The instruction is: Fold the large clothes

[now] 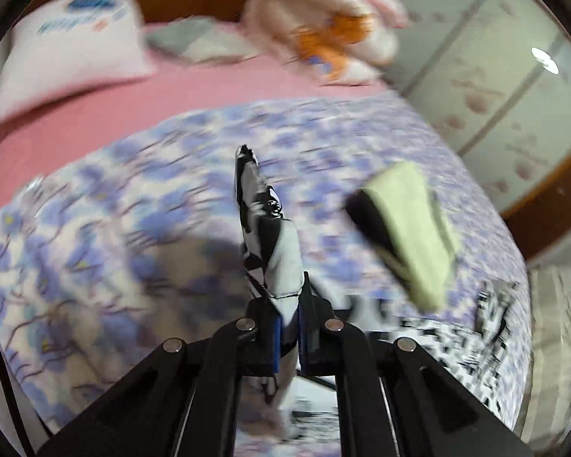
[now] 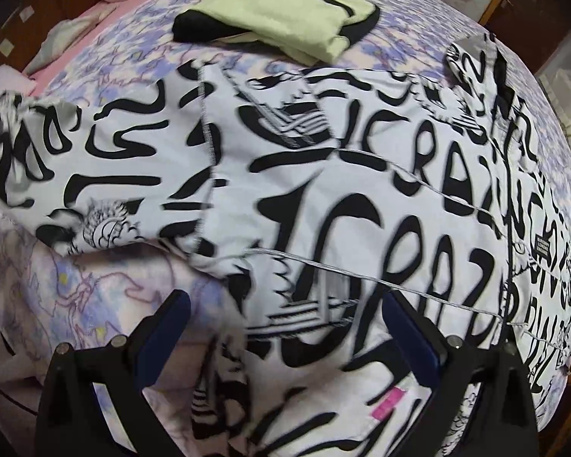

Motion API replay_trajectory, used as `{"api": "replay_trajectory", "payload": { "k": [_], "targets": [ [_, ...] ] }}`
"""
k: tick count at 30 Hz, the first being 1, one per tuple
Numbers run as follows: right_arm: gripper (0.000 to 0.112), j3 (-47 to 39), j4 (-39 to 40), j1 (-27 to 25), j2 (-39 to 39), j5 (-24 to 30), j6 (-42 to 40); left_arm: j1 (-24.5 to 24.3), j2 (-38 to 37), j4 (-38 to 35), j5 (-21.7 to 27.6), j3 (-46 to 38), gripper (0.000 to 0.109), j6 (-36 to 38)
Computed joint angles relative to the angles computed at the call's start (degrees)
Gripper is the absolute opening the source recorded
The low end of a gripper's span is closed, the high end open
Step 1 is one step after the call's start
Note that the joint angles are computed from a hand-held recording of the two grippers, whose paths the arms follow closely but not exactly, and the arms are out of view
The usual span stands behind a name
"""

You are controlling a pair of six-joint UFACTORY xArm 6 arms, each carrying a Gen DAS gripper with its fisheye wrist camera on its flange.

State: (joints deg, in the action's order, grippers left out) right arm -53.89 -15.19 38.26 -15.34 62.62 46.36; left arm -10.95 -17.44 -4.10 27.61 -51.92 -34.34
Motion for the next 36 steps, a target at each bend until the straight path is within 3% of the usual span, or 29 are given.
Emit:
{"api": "replay_trajectory", "payload": {
  "k": [7,13,17,26,29,33,36],
  "targets": [
    [0.101,7.04,2.26,-7.27,-11.55,-0.56,-5.68,-14.09,2.69,9.33,-2.95,-8.95,0.004,-6.16],
    [0.101,12.11,6.55,-16.85,-21.21,-1.20,-13.90,-25.38,12.48,14.92,-1.93,-20.52,0.004,-11.86],
    [0.101,15.30,11.22,-25.08,-27.05,-0.39,-19.64,-31.08,19.23,14.76,-1.60,-26.49,0.004,-12.64],
    [0.101,22.17,14.33,-40.11,-35.72,1.51,-29.44,-38.92,34.85,-2.86,1.52,-38.69,0.004,0.73],
    [0.101,23.69,14.64,-44.93,-36.91,2.79,-30.98,-39.94,40.63,-8.47,6.35,-43.68,0.006,6.29],
    [0.101,25.17,15.21,-50.57,-37.72,3.29,-33.85,-40.75,47.06,-13.29,15.02,-51.00,0.037,9.68],
    [0.101,25.58,15.17,-53.04,-37.42,3.05,-35.71,-41.46,48.04,-12.98,14.68,-52.14,0.057,9.20]
  ]
}}
